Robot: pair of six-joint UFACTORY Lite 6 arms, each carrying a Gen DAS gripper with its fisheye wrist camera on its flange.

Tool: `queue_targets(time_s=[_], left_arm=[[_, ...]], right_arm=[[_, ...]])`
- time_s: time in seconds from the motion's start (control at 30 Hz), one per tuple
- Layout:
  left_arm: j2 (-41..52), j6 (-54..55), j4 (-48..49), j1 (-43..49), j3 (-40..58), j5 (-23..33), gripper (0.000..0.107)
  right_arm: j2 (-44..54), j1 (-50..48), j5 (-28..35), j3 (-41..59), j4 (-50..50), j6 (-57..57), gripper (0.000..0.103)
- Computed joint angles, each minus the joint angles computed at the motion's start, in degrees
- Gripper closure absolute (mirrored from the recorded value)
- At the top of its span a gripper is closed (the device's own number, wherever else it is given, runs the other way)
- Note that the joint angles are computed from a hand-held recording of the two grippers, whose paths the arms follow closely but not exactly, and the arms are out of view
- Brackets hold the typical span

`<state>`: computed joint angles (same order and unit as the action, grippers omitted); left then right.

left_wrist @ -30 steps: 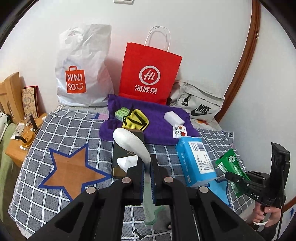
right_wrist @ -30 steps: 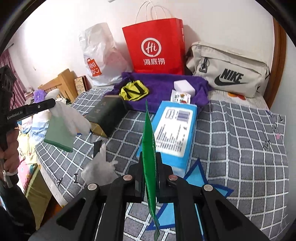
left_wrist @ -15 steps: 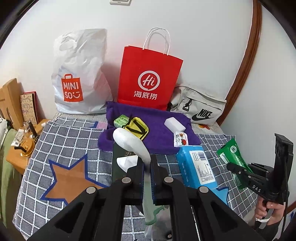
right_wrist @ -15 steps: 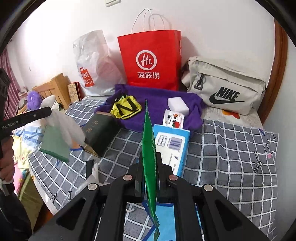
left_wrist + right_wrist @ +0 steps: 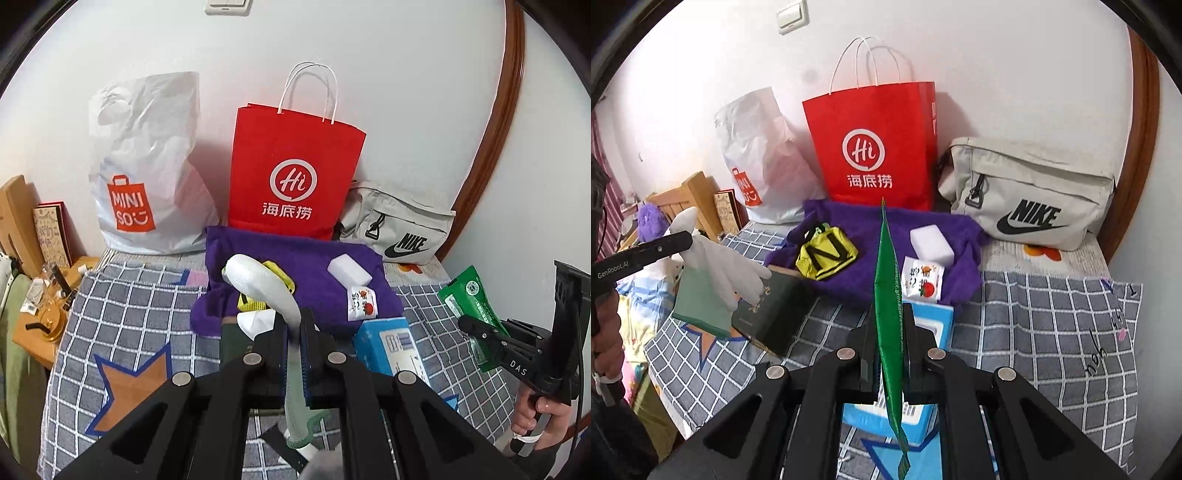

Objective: Organize soft objects
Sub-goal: 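Carry the gloves with the left tool while the right tool carries the green packet over the towel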

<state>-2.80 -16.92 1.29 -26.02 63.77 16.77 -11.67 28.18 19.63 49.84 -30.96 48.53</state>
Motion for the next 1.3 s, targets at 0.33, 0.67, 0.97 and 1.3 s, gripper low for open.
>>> queue_targets(time_s=[0.33, 0.67, 0.97, 1.3], left_arm=[[9.2, 0.6, 0.2, 0.8, 11.1, 1.5, 0.100], [21.4, 3.3, -2.7, 2.9, 23.6, 3.2, 0.100], [37.0, 8.4, -7.4, 2.9, 41.7, 7.9, 0.100], [58.0, 10.0, -9.7, 2.6, 72.9, 18.5, 0.100]], right_arm=[[7.5, -3.9, -2.8, 7.0, 7.4, -9.7, 0.095], [17.1, -9.8, -6.5, 14.4, 24.1, -28.0, 0.095], [30.9, -13.1, -5.5, 27.1, 33.4, -39.5, 0.095], [48.9, -16.7, 0.7, 48.0, 47.3, -54.6, 0.095]])
